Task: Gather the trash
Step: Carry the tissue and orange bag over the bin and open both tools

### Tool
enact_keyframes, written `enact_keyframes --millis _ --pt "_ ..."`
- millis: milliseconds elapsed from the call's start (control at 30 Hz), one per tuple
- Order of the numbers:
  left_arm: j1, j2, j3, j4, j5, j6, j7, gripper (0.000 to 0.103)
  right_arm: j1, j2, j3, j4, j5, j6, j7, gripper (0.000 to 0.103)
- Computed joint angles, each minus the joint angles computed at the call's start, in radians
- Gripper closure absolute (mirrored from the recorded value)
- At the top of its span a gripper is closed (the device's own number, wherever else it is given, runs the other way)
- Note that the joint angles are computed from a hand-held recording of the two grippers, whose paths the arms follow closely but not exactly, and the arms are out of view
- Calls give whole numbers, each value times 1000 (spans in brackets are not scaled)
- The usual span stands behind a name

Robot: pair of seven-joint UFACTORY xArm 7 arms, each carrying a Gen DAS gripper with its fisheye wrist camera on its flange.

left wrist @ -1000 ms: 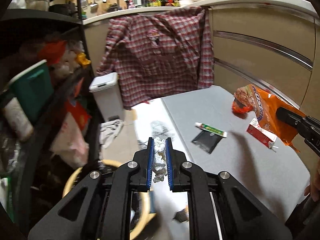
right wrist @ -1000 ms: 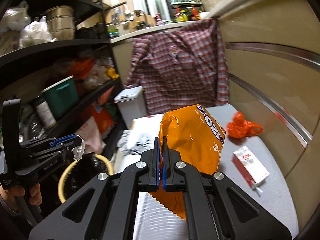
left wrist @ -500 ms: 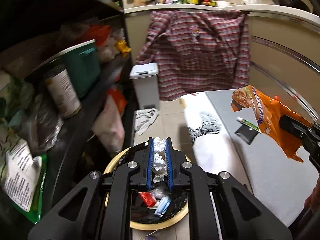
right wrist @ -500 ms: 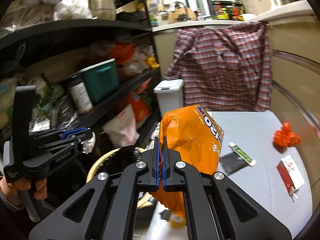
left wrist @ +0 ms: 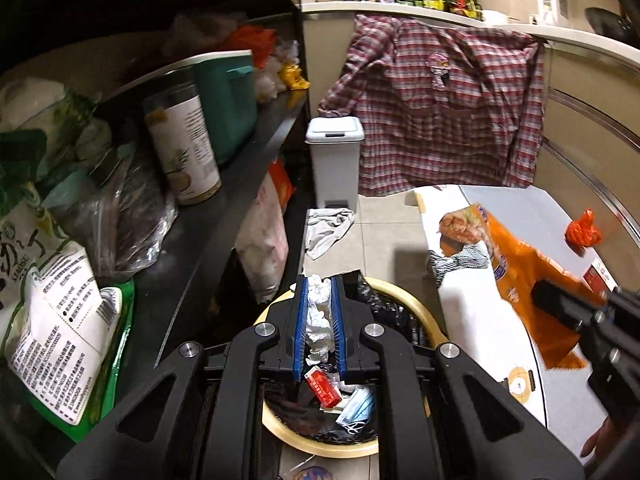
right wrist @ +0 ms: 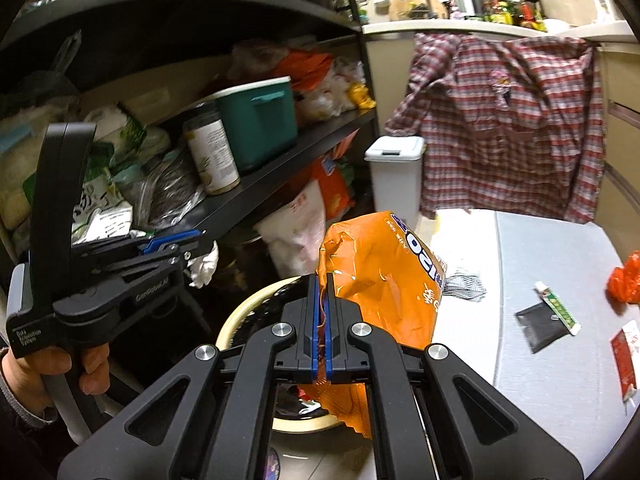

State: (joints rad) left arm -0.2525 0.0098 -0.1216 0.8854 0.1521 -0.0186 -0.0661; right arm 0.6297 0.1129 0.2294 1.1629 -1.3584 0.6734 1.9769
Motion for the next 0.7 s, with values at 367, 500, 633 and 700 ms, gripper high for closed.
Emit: enact_keyframes --millis 367,500,633,700 --pt "26 55 0 47 -129 43 108 91 37 156 -62 151 12 -106 -40 101" --pt "32 83 -2 72 -144 68 127 91 56 199 -91 190 31 -141 -53 101" --pt "5 107 31 90 -86 70 82 91 71 229 -119 216 52 -168 -63 101" --pt "-21 117 66 100 -19 71 24 91 76 238 -131 222 63 -180 -68 101"
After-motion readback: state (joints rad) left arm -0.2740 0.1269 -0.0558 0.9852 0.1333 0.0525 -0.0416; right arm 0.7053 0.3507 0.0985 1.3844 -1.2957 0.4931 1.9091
